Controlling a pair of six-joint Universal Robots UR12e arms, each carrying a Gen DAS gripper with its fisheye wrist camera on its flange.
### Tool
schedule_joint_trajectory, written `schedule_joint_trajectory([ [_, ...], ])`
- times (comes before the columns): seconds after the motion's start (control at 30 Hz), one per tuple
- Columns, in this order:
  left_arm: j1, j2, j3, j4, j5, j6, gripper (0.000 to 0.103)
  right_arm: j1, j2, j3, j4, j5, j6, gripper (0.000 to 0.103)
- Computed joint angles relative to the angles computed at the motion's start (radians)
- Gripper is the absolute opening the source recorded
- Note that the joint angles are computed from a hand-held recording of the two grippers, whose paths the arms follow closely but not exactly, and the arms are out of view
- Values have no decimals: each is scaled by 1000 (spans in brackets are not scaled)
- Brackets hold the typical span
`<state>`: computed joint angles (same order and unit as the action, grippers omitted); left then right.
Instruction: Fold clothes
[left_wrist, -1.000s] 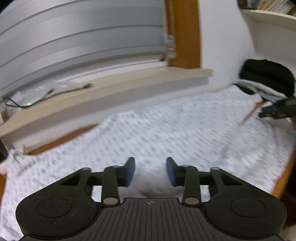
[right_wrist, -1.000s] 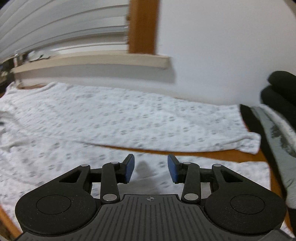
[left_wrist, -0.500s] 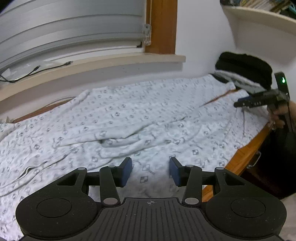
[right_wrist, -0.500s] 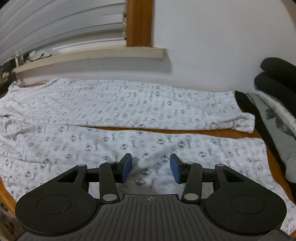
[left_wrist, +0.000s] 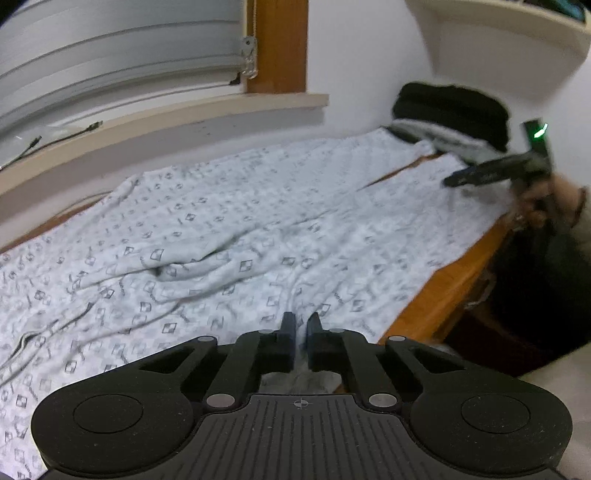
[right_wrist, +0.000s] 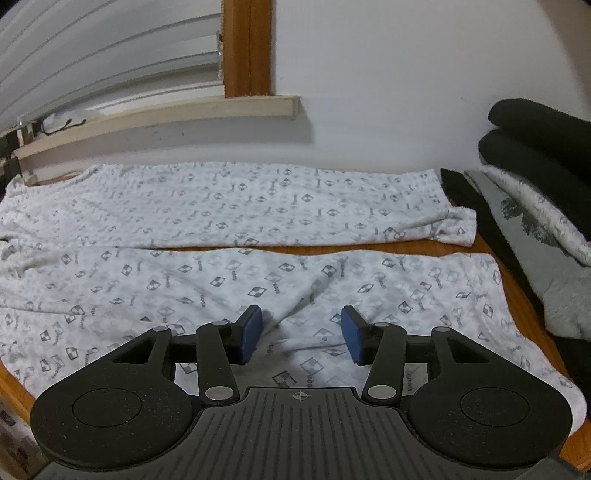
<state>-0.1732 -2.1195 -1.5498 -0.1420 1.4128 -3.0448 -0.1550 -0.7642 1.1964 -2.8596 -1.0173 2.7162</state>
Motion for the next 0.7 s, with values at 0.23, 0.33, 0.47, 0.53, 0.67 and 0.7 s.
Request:
schedule_joint_trajectory([
  [0.23, 0, 81, -76, -46, 5, 3, 7, 11, -9, -3, 3, -23, -30, 48],
  [0.33, 3, 81, -76, -41, 14, -20, 12, 25, -8, -15, 27, 16, -58, 48],
  [0.47, 3, 71, -63, -14, 42, -42, 39, 51, -4, -43, 99, 112, -102, 48],
  [0.53, 7, 65, -54, -9, 44, -53, 40, 66, -1, -65, 167, 179, -132, 48],
  [0.67, 17, 56, -50, -13, 73, -70, 49, 110, -3, -98, 341, 280, -254, 48],
  [0.7, 22, 56, -53, -15, 77, -83, 49, 122, -4, -107, 394, 293, -296, 48],
])
